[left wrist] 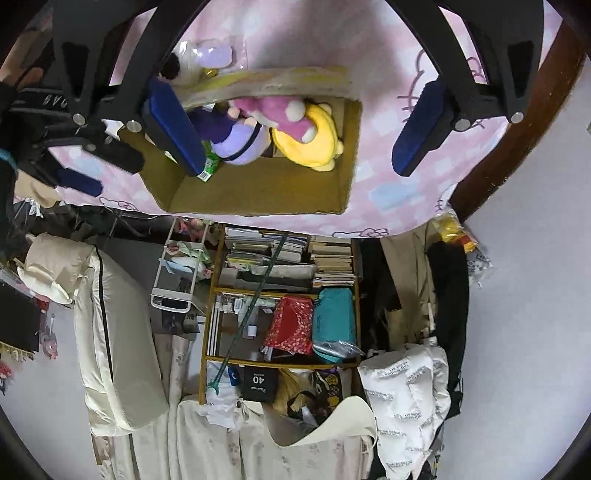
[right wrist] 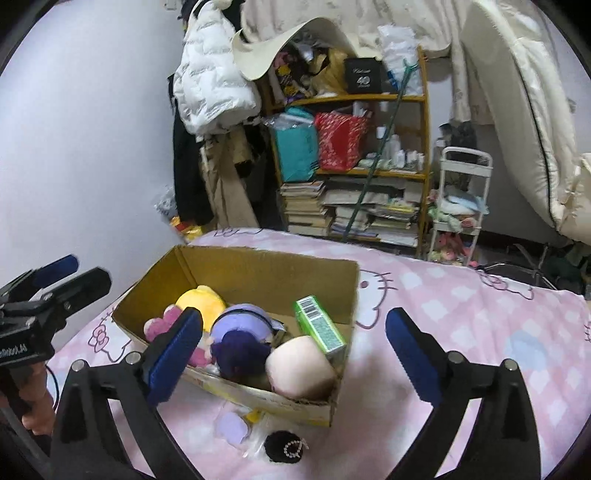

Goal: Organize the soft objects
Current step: 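Open both tools over the box, dropping the doll and Face pack inside, then lower the left tool to the clear bag while the right tool reaches the black pom-pom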

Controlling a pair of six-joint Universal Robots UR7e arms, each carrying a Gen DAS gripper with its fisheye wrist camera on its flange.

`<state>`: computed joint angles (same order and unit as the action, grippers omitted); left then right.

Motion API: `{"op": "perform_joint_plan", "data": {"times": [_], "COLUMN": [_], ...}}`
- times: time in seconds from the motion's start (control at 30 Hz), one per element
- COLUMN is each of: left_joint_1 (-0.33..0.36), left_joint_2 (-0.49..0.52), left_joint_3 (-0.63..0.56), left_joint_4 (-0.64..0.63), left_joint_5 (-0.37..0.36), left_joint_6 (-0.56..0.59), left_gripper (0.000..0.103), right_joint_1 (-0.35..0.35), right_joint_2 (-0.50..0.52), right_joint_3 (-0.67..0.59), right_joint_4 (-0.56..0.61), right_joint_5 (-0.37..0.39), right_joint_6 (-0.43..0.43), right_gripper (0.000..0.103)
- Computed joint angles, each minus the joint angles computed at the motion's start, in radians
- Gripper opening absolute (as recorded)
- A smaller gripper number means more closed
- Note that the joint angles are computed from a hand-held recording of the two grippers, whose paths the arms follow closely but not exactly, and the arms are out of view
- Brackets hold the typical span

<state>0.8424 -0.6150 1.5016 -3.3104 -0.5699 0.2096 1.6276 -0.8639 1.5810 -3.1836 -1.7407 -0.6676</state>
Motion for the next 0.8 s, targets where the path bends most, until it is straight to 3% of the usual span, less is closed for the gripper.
{"op": "perform_joint_plan", "data": {"times": [0.37,0.57,0.8], "left_joint_1": [-0.05,-0.069,-0.1], "left_joint_2": [-0.078,-0.121,-0.145], "left_joint_3": [0.128,0.199,0.266], "left_joint_4": [0.09,0.175,0.21], "left_joint_5": [0.068,0.07,0.119], "left_joint_6": [-0.095,-0.203,-0.253], "left_gripper": [0.1,0.1,0.1], "right_joint_1": [0.014,0.004,-0.01], "right_joint_2": [-0.073,-0.111,-0.146], "right_joint_3": [0.103,0.153,0.207], "right_joint_4": [-0.023,-0.03,-0.055], "right_joint_5": [-0.049,-0.058,-0.062], "right_joint_6": [-0.024,-0.005,0.035], "right_gripper": [0.103,0.103,0.103]}}
